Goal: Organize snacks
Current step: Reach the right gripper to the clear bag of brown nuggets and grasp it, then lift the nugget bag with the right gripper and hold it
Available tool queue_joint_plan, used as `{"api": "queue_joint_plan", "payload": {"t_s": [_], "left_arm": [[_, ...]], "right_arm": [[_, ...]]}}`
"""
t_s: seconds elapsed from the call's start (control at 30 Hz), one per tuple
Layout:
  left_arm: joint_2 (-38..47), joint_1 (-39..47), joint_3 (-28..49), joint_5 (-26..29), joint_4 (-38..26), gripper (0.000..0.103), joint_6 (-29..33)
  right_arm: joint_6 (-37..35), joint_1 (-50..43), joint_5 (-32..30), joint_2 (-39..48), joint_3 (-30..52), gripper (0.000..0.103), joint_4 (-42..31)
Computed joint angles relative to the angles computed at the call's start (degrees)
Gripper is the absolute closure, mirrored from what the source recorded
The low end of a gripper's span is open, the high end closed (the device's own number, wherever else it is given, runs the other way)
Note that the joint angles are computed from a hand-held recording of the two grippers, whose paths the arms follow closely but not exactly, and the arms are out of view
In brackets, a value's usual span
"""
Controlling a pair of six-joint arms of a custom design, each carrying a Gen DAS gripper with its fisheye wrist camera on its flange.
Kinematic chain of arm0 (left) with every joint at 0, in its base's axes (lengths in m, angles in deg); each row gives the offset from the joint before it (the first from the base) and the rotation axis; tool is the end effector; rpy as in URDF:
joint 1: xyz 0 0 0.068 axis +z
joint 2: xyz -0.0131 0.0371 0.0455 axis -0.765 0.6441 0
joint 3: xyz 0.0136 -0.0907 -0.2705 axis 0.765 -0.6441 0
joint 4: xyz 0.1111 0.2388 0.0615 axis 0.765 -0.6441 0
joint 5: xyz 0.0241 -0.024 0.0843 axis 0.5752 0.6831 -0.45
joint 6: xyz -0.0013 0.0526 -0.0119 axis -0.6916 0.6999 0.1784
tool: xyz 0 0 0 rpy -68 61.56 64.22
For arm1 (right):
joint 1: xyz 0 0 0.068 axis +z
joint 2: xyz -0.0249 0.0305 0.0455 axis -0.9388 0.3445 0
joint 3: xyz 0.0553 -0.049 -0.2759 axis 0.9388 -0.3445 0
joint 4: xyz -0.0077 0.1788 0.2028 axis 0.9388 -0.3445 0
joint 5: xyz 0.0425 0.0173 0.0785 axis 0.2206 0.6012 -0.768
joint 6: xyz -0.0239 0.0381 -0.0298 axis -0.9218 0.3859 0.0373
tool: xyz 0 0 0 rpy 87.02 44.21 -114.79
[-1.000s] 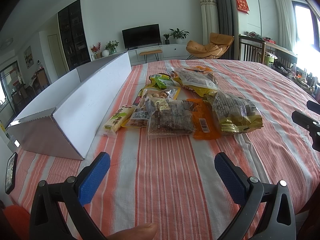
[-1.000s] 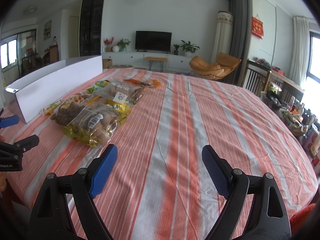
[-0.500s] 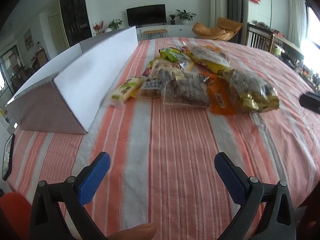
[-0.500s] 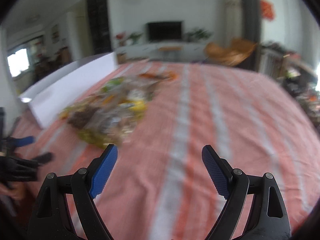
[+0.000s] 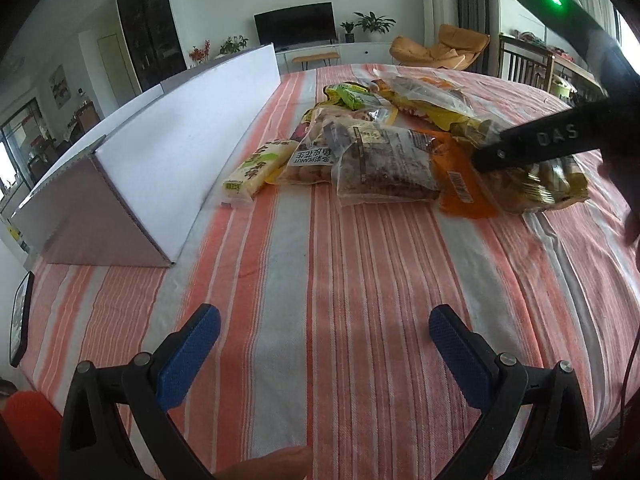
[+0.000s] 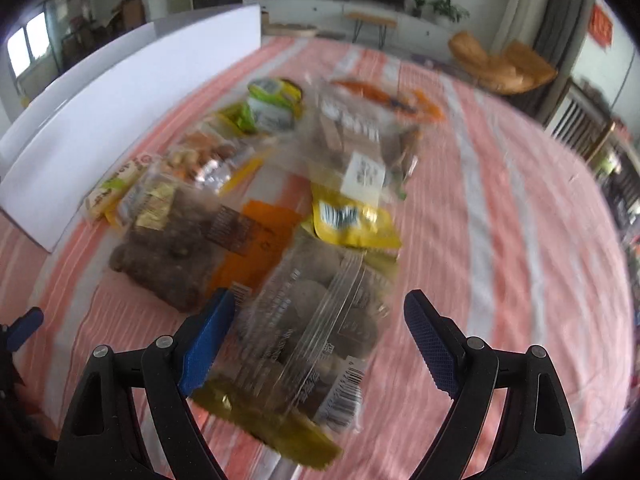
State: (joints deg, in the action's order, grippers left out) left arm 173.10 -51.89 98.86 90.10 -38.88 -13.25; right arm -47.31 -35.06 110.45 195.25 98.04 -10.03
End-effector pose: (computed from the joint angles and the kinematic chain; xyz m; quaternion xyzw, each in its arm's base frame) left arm 0.2456 -0.0157 0.0781 0.2350 0.9051 -0.0317 0.3530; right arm 0.2874 0.1822 0.0848 0.0690 0.9580 -0.0485 0.2742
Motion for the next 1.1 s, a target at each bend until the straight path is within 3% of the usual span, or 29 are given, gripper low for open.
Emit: {"api": "queue_joint_plan", "payload": {"t_s": [0.13, 0.17, 0.2, 0.4, 0.5, 0.6, 0.67, 0.8, 1.1], "left_arm": [[1.19, 0.15, 2.04, 0.86, -2.24, 0.000, -1.16], [1.28, 0.20, 2.44, 0.97, -2.85, 0.000, -1.30], [1.00, 0.24, 2.19, 1.00, -2.97, 0.000, -1.28], [1.20, 0.56, 1.94, 1.40, -2.60, 0.000, -1.58], [1.61, 0.73, 2.20, 1.80, -2.77, 0.000, -2.29], [1.64, 1.03, 2.08, 2.26, -2.92, 0.000, -2.94], [1.62, 1.12, 2.09, 2.42, -3.16, 0.000, -3.28], [1.63, 1.30, 1.93, 2.74, -3.07, 0.000, -3.67], [1.21, 1.88, 2.28, 2.87, -4.60, 0.000, -3.83]], "right_arm": [[2.31, -5.81, -10.05, -4.11, -7.97, 0.018, 6.75], [2.14, -6.58, -11.15, -5.29, -9.97, 0.022, 8.23], [1.28, -7.18, -11.61, -6.82, -12.15, 0.032, 9.67], [0.50, -10.09, -1.53, -16.26, -23.52, 0.032, 10.13], [-0.43, -14.50, 1.75, -20.05, -30.37, 0.030, 16.66], [-1.28, -18.00, 0.50, -21.25, -35.05, 0.029, 24.13], [-2.56, -19.05, 0.27, -18.37, -35.49, 0.027, 28.50], [-0.78, -17.81, 0.89, -14.66, -35.36, 0.022, 30.47], [0.11, -15.91, 3.49, -12.67, -32.70, 0.019, 26.60]]}}
